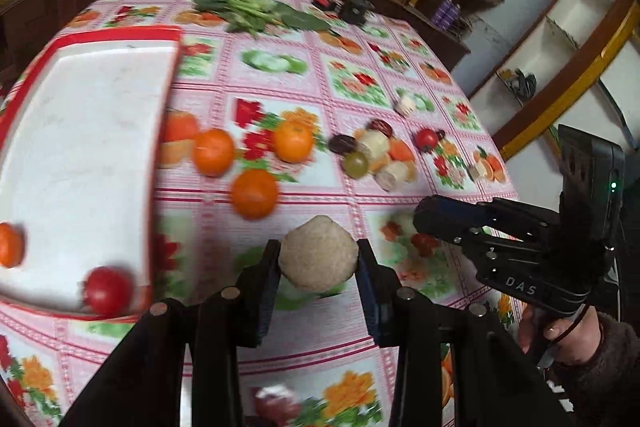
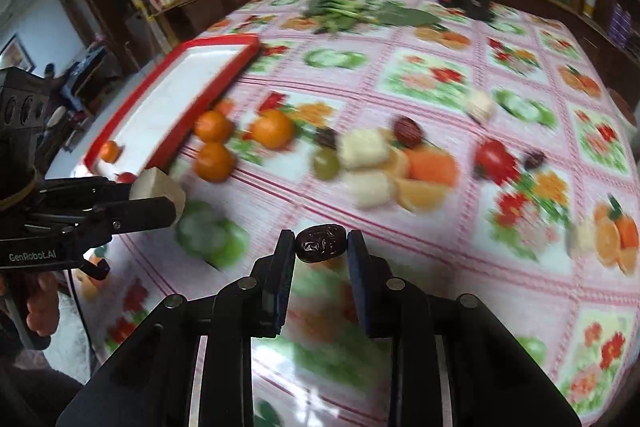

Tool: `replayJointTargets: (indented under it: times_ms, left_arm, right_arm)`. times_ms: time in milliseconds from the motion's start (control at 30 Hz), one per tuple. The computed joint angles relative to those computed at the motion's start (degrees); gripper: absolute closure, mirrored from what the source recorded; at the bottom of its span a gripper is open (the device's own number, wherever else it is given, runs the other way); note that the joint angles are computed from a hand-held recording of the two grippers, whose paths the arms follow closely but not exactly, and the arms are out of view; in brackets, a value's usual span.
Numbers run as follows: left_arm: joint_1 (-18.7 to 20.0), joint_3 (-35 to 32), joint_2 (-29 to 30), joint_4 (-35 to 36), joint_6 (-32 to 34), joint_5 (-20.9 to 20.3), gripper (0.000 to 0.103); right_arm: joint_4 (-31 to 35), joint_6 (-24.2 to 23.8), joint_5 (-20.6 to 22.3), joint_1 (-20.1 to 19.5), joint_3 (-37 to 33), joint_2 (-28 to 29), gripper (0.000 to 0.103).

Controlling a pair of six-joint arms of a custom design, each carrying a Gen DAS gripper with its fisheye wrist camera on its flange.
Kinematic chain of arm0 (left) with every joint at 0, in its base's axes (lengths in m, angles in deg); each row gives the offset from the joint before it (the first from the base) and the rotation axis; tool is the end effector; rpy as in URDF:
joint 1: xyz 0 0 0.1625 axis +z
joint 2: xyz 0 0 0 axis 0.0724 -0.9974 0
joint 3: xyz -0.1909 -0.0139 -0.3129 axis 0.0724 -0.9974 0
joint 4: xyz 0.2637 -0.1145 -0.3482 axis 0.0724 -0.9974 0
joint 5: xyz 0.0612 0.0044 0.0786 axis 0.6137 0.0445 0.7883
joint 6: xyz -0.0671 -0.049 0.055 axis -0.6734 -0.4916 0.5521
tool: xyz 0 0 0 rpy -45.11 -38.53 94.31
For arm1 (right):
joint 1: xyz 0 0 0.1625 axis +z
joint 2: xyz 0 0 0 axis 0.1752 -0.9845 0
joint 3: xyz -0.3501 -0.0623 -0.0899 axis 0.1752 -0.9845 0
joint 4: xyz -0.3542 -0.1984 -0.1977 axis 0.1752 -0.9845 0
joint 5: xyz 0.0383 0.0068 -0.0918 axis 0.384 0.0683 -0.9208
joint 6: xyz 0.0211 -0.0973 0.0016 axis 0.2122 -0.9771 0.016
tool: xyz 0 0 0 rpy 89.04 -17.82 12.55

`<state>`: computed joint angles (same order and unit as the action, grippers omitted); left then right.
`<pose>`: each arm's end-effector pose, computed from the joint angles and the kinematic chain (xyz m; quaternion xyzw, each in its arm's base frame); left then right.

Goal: Organize fruits
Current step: 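Carry the root and date into the white tray and open both tools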

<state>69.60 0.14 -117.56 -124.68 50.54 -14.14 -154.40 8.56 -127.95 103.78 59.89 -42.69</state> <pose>-0.0563 -0.7444 0.3327 0.3094 0.9411 -0.0827 0.1084 0.3674 -0.6601 0.0069 0.0916 -0.9161 0.2711 0.2807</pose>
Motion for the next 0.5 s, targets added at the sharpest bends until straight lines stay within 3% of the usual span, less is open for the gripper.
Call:
replayJointTargets:
  times_ms: [200, 500]
  left_arm:
    - [2.3, -5.0, 0.7, -0.9, -0.3, 1.9, 0.064]
    - [5.7, -16.1, 5.8, -1.6, -0.8, 7.8, 0.064]
  right_arm:
    - [5.7, -3.5, 3.6, 1.0, -13.6, 8.3, 0.077]
    - [19.5, -8.8, 8.2, 2.3, -43.7, 26.4, 0.077]
